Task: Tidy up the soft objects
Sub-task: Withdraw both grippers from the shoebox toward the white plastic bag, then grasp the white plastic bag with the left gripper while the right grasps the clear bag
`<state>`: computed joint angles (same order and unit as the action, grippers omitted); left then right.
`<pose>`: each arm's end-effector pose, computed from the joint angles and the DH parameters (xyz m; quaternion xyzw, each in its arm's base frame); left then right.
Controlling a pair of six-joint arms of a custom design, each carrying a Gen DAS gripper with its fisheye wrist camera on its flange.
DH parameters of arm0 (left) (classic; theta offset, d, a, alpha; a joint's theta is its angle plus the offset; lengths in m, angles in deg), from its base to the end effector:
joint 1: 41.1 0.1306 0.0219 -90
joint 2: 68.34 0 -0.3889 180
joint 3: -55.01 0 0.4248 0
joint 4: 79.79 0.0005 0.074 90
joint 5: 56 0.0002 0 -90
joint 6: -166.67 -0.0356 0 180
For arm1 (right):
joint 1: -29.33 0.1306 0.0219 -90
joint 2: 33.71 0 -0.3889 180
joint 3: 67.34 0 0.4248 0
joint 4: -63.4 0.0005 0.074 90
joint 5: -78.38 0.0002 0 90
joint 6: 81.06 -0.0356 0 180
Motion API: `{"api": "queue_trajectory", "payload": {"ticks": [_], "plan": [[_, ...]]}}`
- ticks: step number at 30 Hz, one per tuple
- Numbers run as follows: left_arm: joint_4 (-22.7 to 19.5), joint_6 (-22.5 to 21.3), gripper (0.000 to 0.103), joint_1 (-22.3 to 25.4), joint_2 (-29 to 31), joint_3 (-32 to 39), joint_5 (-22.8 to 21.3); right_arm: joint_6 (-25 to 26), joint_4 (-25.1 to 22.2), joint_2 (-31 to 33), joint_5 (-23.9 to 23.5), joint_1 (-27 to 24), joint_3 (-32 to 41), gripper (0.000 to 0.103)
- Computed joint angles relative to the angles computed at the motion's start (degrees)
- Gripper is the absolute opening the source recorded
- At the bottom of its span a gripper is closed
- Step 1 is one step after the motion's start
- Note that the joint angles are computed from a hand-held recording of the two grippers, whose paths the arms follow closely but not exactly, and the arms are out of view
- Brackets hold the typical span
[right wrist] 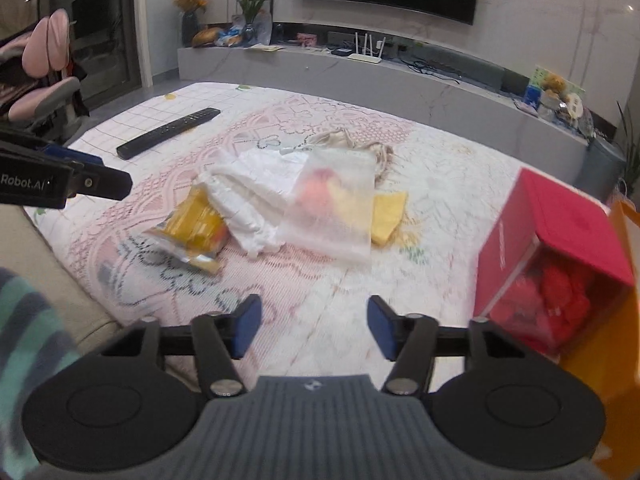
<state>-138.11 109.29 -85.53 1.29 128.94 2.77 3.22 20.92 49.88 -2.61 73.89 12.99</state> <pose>0.2777 -0.2471 0.4424 0.0115 0.9197 0.0150 0.3922 0.3453 0.3315 0.4146 -0.2791 0.8808 0.0937 0.3709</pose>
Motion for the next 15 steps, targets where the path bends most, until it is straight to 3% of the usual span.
{"api": "queue_trajectory", "payload": {"ticks": [3, 7, 11, 15], "plan": [[2.1, -6.9, 0.05, 2.8, 1.7, 1.0, 3.6, 1.0, 0.7, 3.3, -1.1, -1.3, 2.5, 0.06], [5.1, -19.3, 0.053, 5.8, 4.9, 2.3, 6.4, 1.9, 0.9, 9.1, -3.2, -3.1, 7.1, 0.068], [7.0, -31.3, 0.053, 8.3, 8.7, 3.7, 9.5, 2.8, 0.9, 13.7, -5.5, -4.4, 10.9, 0.07], [8.2, -40.7, 0.053, 9.5, 12.6, 4.8, 9.9, 2.8, 0.3, 17.5, -7.5, -5.5, 14.0, 0.073]]}}
